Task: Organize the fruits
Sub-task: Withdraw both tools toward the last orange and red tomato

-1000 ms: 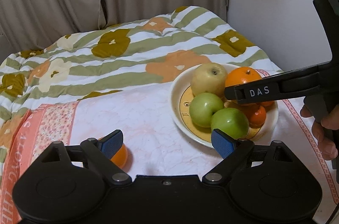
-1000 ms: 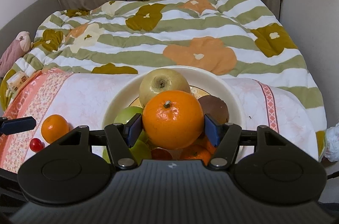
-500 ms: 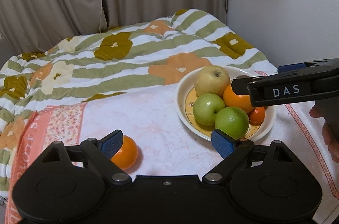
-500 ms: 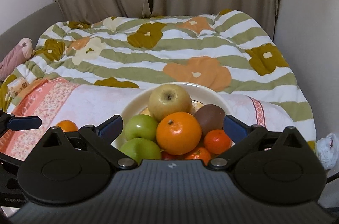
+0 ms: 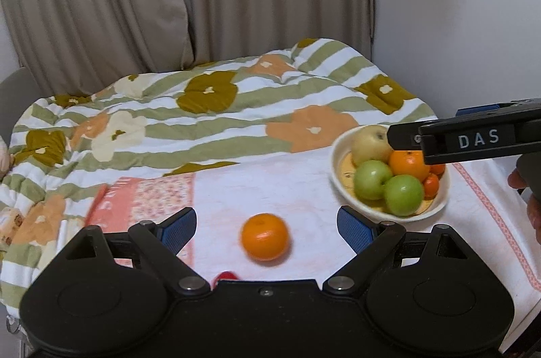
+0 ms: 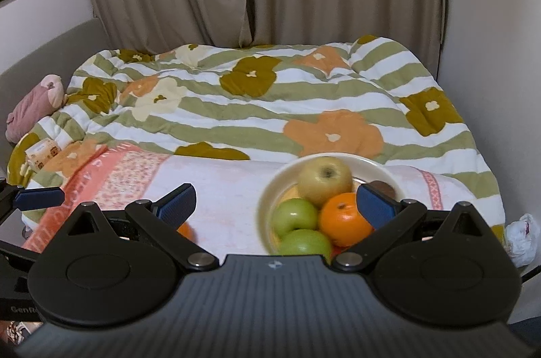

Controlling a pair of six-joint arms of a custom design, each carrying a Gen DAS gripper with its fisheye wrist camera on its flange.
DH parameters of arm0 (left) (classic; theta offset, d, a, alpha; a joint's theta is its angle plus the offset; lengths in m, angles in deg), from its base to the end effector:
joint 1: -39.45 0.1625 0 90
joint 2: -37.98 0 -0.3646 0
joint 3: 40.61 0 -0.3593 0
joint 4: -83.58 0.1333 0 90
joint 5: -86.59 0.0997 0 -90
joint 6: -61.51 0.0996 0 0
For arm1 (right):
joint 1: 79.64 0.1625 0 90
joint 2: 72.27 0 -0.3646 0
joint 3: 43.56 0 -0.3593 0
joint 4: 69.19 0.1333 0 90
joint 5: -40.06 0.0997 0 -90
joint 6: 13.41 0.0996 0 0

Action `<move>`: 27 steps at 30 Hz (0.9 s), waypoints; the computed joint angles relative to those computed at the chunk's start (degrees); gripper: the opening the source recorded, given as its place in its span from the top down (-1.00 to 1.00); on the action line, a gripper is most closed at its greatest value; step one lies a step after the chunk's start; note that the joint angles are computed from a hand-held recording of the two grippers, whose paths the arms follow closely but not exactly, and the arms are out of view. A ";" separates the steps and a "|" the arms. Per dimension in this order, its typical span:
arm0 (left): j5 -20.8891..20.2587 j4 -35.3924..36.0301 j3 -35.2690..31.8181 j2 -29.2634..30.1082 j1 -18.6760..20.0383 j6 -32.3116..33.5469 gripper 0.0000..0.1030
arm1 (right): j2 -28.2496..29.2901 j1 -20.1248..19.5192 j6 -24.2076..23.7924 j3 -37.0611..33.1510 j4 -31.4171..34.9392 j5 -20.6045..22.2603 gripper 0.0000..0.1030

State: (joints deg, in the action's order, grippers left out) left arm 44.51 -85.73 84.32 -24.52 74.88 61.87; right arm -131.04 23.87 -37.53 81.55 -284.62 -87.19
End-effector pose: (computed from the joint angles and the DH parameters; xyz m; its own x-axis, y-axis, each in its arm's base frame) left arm -0.2461 -0.4294 0.1325 -0.5592 0.4246 -0.7120 0.7832 0.5521 -0.2859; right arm 0.1767 -0.4229 0.1900 -0.7681 0.0870 0.6344 -0.4754 0.5862 -0.6560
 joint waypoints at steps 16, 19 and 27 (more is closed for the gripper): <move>-2.22 0.62 1.77 -8.85 9.23 10.40 -0.81 | 17.22 7.32 7.32 -11.69 0.37 -8.40 -1.00; -3.58 0.55 1.52 -9.08 11.52 12.92 -0.81 | 20.37 7.31 7.84 -14.07 0.19 -9.69 -1.00; -9.19 0.90 0.11 -6.58 17.07 19.07 -0.80 | 26.50 4.81 9.93 -18.46 0.29 -11.66 -1.00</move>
State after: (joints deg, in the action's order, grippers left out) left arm 35.33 -84.83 84.43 -31.10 91.96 80.93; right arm -104.54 28.68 -27.60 63.08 -284.33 -98.85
